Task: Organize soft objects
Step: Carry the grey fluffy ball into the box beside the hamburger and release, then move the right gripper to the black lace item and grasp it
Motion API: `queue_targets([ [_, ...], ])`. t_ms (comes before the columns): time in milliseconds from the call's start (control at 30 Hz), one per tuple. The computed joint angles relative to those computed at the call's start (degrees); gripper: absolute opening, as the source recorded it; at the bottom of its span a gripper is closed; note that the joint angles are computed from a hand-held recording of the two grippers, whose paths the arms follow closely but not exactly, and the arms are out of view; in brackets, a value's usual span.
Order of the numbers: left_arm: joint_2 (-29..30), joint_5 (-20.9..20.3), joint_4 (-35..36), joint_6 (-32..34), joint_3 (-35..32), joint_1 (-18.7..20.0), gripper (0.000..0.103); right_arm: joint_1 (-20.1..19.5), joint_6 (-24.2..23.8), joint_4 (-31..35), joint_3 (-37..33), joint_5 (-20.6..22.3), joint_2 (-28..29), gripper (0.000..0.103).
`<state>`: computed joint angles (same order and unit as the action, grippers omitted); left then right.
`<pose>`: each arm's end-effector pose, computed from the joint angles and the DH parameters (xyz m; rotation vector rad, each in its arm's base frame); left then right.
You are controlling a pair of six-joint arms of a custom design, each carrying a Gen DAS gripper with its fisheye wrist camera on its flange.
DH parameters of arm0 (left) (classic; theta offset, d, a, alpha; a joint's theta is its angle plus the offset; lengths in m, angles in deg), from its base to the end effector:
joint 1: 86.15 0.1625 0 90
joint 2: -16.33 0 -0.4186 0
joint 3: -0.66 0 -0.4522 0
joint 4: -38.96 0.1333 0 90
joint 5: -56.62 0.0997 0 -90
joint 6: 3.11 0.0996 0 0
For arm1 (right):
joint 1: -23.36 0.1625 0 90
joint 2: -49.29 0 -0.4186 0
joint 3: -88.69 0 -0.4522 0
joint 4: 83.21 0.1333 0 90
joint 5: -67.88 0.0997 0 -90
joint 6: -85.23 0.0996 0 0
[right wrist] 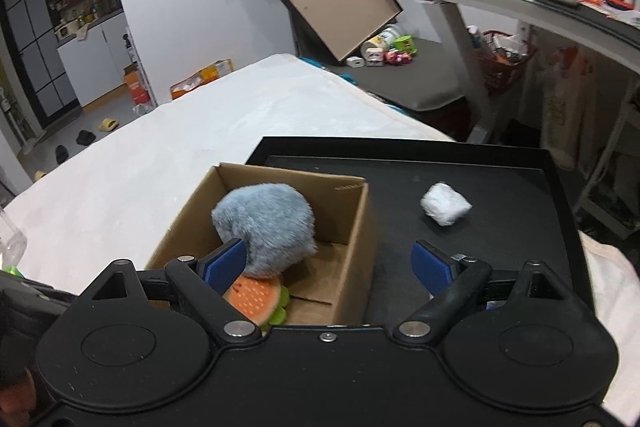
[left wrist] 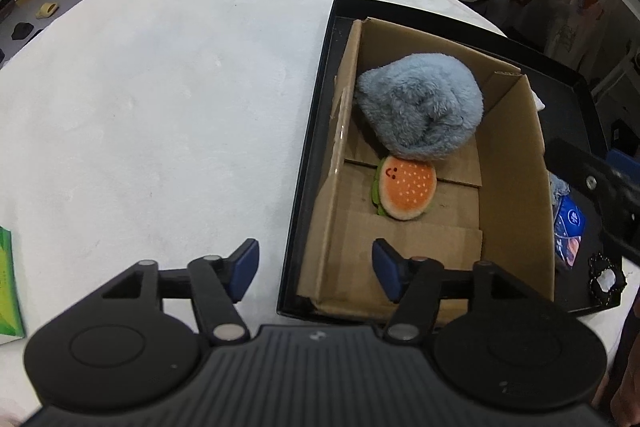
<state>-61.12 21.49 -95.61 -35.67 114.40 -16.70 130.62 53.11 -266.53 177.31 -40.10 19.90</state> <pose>0.0037 -0.6020 0.2611 -0.3206 2.2366 -0.6702 0.3150 -0.6684 -0.0432 0.9940 -2.4711 0.7544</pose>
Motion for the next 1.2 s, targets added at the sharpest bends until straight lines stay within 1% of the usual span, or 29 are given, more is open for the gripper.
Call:
queue_targets([
  [100,-0.47,0.35,0.45,-0.42,0.64,-0.60,0.065,-0.34,0.27,-1.44,1.96,-0.75,-1.21,0.089],
  [233,-0.81,0.52,0.79,-0.98,1.41,-1.27,0.065,-0.72,1.23,-3.30,4.05,-3.15,-2.45,0.089],
  [433,-0.69,1.08,0.61,-1.80,2.23,-2.02,0.066,-1.62,5.44,-4.97,6.40,-7.83,-3.79,0.085],
  [633,-0.83,2.10,1.39,-2.82,2.48,-2.91,0.066,-2.51,6.26,-7.36,8.24,-10.54,-4.46,0.084],
  [700,-0.77,2.40,1.49,-2.92,2.47,-3.18,0.066,-2.79,7.67,-8.26,8.71,-12.24,-4.52,0.084],
  [767,-0.66,2.76,1.85,-3.32,2.42,-3.41,0.066,-3.00,10.51,-9.16,9.21,-14.52,-4.38,0.083],
  [900,-0.48,3.43,2.73,-4.26,2.32,-3.76,0.066,-3.61,13.66,-10.44,10.38,-17.65,-3.89,0.076],
  [933,-0.46,3.58,3.00,-4.55,2.28,-3.82,0.066,-3.71,13.87,-10.77,10.50,-18.07,-3.69,0.073],
  [1033,-0.28,4.02,3.48,-5.29,2.16,-4.00,0.066,-3.88,13.73,-12.46,10.67,-19.77,-2.88,0.070],
  [1200,0.20,4.73,4.57,-6.27,1.83,-4.22,0.066,-4.47,13.35,-13.83,10.57,-21.46,-2.23,0.069],
])
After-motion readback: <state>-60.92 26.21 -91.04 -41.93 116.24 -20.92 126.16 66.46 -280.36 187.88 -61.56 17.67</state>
